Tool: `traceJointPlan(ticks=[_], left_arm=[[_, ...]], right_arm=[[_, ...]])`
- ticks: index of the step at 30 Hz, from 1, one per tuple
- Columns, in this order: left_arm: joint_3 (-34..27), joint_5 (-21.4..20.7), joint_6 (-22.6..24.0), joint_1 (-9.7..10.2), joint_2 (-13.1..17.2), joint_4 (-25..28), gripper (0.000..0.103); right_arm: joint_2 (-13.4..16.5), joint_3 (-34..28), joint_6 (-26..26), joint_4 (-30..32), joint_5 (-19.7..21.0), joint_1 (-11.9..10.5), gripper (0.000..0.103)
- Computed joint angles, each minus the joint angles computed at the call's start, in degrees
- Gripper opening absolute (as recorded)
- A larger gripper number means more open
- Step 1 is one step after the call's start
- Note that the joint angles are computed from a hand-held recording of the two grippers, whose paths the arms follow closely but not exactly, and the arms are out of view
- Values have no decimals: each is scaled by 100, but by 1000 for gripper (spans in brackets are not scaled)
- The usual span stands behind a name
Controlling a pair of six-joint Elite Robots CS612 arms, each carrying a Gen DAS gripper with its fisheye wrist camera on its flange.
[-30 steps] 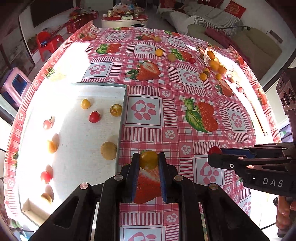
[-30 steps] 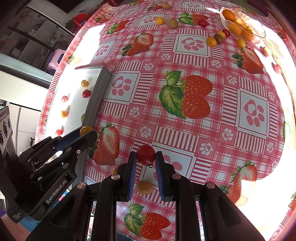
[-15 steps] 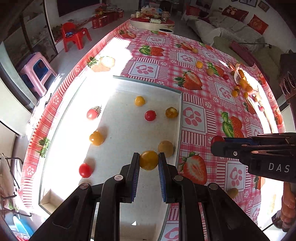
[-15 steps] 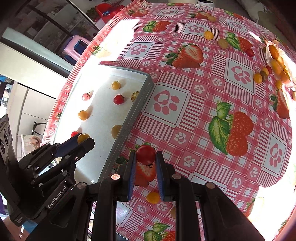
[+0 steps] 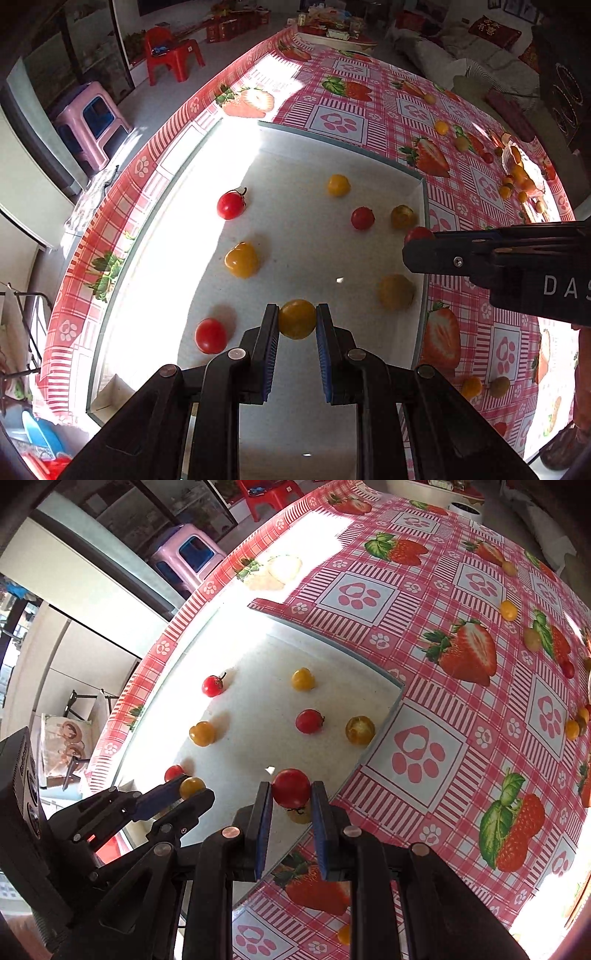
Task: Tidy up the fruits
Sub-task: 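Carry both tomatoes over the white tray and open both tools to release them, then move both open tools back over the tomatoes on the tablecloth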
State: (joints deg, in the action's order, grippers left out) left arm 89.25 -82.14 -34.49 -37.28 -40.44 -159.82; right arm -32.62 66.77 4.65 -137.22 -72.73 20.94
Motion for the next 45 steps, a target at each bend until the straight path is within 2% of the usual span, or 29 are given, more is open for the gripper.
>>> traceJointPlan(ticks=[23, 27, 28, 29, 30, 31, 33, 34, 35, 37, 39, 41, 45], left_arm=[[-69, -109, 100, 19, 131, 204, 21], [-92, -3, 211, -13, 140, 268, 22], [-98, -11, 227, -14, 142, 276, 31], [-107, 4, 220, -19, 142, 291, 54], [-96, 115, 186, -38, 134, 289, 65], [-60, 255, 161, -63, 120, 207, 70], [-58, 277, 185, -67, 108, 226, 70], [-62, 275, 183, -65, 103, 278, 70], [-55, 266, 189, -61, 95, 300, 70], [-26, 268, 213, -62, 72, 295, 70], [-19, 286, 230, -71, 54, 323, 70], [-8, 290, 258, -80, 33, 331, 70], [-10, 320, 346, -123, -8, 360, 70]], right_arm=[[641, -964, -81, 892, -196, 131, 23], [691, -1007, -81, 846, -248, 170, 24], [700, -1021, -93, 850, -258, 177, 24], [707, -1032, -93, 852, -255, 180, 24], [720, -1054, -84, 866, -228, 180, 25], [726, -1073, -79, 883, -177, 178, 28], [736, -1111, -101, 906, -185, 175, 38], [732, -1129, -126, 912, -218, 168, 48], [728, -1121, -123, 870, -215, 168, 53], [706, -1097, -84, 802, -172, 158, 54], [662, -1026, -7, 662, -118, 141, 61], [598, -923, 67, 476, -51, 120, 74], [414, -630, 193, 118, 1, 63, 77]])
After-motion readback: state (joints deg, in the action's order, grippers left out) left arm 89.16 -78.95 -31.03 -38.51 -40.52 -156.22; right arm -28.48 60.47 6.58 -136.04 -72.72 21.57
